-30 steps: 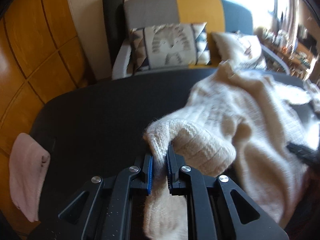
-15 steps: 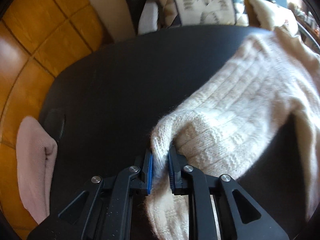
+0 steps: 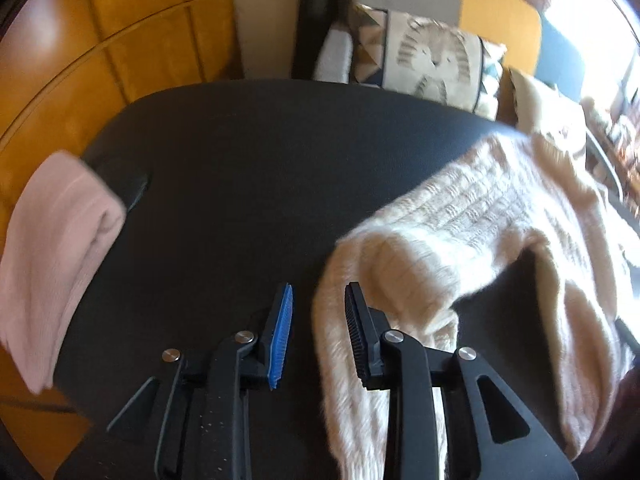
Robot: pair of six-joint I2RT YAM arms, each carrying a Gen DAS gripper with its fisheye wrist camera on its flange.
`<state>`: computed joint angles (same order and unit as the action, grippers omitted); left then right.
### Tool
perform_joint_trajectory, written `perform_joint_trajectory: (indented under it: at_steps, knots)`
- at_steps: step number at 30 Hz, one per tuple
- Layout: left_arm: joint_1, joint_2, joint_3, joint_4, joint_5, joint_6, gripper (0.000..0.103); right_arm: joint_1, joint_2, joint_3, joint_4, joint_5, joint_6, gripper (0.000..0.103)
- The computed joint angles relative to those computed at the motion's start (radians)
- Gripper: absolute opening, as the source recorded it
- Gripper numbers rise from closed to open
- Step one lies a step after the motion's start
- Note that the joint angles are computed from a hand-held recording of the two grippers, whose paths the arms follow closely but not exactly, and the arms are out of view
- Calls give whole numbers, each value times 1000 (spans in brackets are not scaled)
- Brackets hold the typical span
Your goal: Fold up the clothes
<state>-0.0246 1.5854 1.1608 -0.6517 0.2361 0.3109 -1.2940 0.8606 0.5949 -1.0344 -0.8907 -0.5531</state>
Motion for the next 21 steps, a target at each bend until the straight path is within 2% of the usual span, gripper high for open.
perform_joint_trajectory:
  at_steps: [4,9,12,15,17,19,20,21]
  knots:
    - [82,-94,-81,-67,87,43,30,-5,7,4,-5,-5,-7,31]
    - [34,-245,-261,-95,48,161,30,-17,19,8,-14,-14,-24,31]
    - [-6,-297,-343,-81,7,174,30,-16,18,8,-15,-14,-23,31]
    - [-1,-312,-393,-65,44,149,31,-19,20,9,-19,-18,-26,31]
    - [10,-343,-433,-34,65,144,36,-26,26,11,-27,-23,-38,31]
    - [9,-396,-488,11,62,149,36,-33,31,13,-35,-27,-49,31]
    - [-5,-434,-524,41,41,153,34,-35,33,14,-37,-27,-53,31]
    - [-20,-473,-559,69,19,157,24,-37,35,16,-38,-28,-56,31]
